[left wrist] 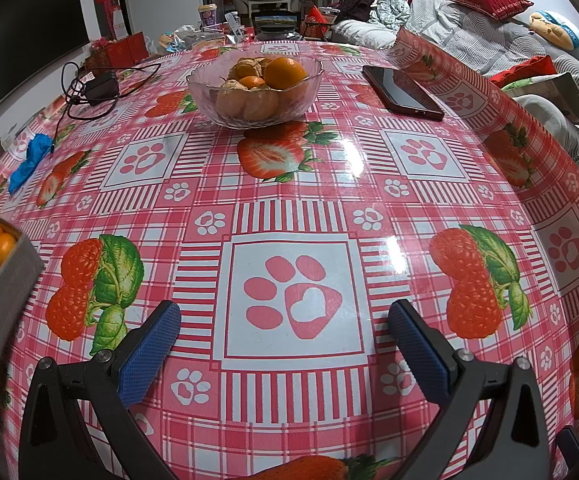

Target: Organize fruits

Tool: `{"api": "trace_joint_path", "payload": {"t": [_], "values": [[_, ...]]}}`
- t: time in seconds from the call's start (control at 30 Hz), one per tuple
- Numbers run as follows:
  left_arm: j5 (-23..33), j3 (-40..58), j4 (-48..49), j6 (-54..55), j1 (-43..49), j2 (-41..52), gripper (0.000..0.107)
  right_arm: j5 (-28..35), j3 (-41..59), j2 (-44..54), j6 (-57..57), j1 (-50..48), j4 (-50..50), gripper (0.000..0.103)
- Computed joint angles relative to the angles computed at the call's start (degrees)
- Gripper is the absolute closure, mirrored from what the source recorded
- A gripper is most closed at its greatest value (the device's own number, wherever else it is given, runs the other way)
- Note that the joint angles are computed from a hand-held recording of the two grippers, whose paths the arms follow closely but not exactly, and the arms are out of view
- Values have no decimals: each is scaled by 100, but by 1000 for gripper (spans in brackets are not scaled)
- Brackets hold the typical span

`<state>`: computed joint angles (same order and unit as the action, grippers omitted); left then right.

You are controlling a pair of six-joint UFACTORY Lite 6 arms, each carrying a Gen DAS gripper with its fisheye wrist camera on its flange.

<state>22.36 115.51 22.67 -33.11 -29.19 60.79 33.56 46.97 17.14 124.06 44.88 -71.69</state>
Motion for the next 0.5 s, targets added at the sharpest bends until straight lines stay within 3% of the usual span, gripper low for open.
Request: {"api": "trace_joint_path", "payload": {"t": [0.5], "values": [[0, 6, 4, -3, 0, 5, 4, 34, 102, 105, 76, 7, -58, 0]]}}
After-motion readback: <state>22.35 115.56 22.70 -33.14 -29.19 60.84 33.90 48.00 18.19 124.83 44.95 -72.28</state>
